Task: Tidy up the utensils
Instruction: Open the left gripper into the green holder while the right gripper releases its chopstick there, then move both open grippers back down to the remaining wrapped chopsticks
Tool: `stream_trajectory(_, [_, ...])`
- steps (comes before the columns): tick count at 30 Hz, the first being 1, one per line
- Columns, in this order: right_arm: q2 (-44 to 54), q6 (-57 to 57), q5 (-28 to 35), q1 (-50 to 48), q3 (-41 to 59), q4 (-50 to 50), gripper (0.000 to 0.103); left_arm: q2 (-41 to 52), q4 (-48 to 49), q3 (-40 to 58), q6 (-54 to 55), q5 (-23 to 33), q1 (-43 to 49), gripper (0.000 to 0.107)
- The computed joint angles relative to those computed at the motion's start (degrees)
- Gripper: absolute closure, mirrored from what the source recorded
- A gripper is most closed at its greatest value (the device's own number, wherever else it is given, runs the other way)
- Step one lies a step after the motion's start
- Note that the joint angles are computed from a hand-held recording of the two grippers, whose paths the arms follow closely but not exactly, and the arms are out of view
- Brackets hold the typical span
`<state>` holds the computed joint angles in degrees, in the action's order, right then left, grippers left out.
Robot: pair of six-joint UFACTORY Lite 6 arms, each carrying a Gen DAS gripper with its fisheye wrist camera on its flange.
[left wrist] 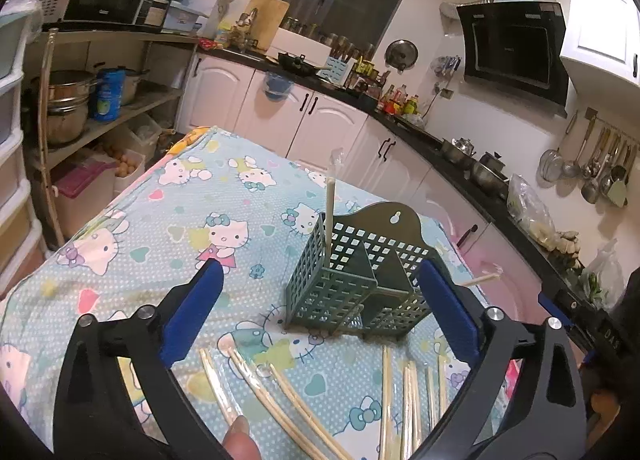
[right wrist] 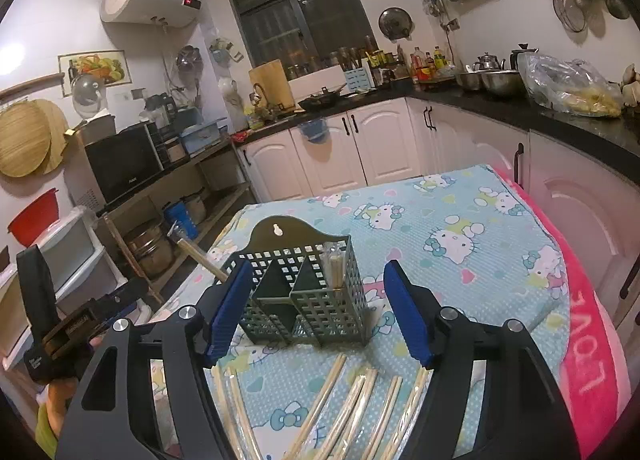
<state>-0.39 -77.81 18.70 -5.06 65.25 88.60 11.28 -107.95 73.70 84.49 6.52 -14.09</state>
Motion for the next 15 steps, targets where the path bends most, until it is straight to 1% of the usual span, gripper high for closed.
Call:
stream_trajectory(4, [-2.4, -0.4, 0.3, -0.3, -2.4, 0.1, 0.037, -1.7, 0.6, -1.6, -0.5, -0.2, 0.0, 0.016])
stream_trajectory(8, [-4.6, 0.0, 0.8, -0.5, -4.6, -0.9, 0.037, -3.5, -1.8, -4.1, 2.0, -0.1, 0.1, 0.016])
stream_trajectory(15, [-6.8, 0.2, 1.4, -0.2, -8.1, -2.8, 0.037, -5.8, -1.8, -8.5, 1.4, 0.3, 0.7, 0.016])
